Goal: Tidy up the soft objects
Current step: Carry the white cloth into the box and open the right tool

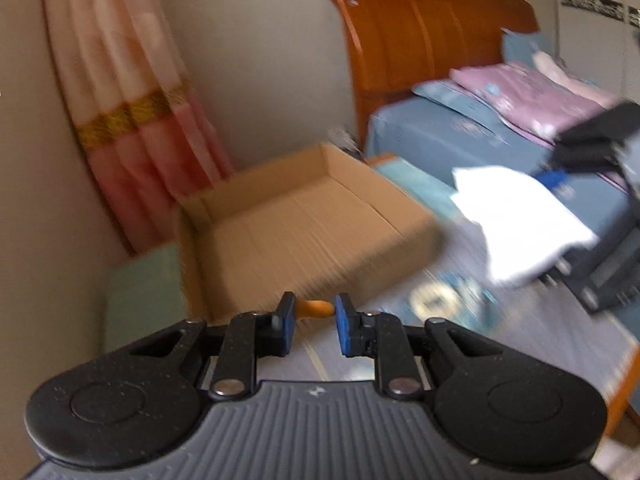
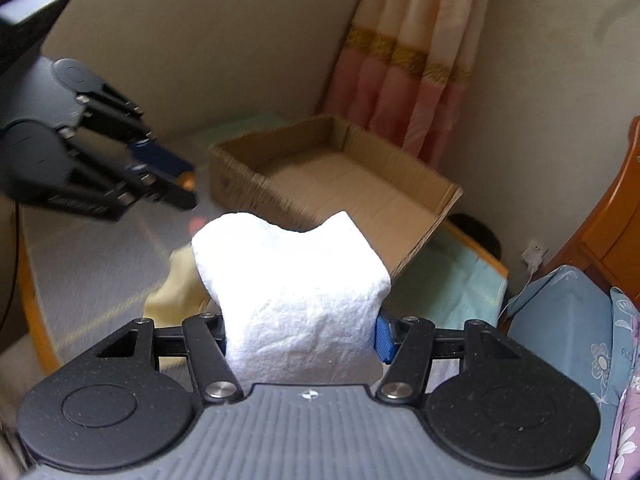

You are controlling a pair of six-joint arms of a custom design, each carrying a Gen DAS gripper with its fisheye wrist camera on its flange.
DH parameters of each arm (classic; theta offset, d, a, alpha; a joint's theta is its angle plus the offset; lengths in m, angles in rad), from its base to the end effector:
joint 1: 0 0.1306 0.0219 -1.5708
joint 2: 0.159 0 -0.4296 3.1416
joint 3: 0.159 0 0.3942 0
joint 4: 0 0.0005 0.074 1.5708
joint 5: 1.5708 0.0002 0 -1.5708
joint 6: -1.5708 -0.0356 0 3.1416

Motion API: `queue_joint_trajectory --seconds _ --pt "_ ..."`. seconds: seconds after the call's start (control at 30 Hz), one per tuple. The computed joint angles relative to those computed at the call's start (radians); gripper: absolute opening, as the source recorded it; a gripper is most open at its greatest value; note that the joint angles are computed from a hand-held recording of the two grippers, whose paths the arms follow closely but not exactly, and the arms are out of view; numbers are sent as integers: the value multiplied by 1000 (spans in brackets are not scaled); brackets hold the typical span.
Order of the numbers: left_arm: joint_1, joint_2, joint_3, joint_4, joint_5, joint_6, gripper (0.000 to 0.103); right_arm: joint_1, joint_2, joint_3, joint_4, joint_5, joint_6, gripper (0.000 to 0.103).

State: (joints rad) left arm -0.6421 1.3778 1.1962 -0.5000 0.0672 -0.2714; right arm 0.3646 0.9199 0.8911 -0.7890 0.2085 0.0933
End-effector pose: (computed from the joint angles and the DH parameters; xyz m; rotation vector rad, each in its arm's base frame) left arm 0.3826 -0.2897 0.4196 1.0314 2.0166 -0.2737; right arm 0.2712 0.0951 0.4184 -0.4418 2.3274 -0.1188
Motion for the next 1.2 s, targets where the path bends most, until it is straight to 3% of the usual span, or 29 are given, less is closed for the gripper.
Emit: queue_joint_trajectory --seconds 0.2,0.23,0.27,0.33,0.4,0.5,0.73,0.97,1.07,1.13,1.2 --pt "32 142 142 46 -12 34 23 -50 61 59 50 -18 16 64" --pt "37 158 151 62 -6 39 35 -56 71 68 52 -21 21 64" --pt "43 176 167 60 -1 42 67 -62 85 79 59 -22 24 64" --pt "45 192 165 95 -51 74 102 -79 111 98 73 -28 26 64" --pt "50 181 133 145 -80 95 102 -93 137 117 78 -34 20 64" --pt "64 150 110 103 -53 130 102 -108 175 142 83 -38 9 64" --pt "52 21 6 18 -111 158 102 -141 289 214 97 -51 -44 64" --pt "39 -61 -83 21 -164 236 102 -167 447 332 95 -31 -86 65" --pt "48 -70 -98 28 -153 234 102 -171 509 381 96 -5 -128 79" --pt "53 -71 -101 30 -161 236 102 -161 533 397 100 55 -144 100" --pt "65 -82 -113 35 -153 244 102 -161 533 399 99 49 -163 102"
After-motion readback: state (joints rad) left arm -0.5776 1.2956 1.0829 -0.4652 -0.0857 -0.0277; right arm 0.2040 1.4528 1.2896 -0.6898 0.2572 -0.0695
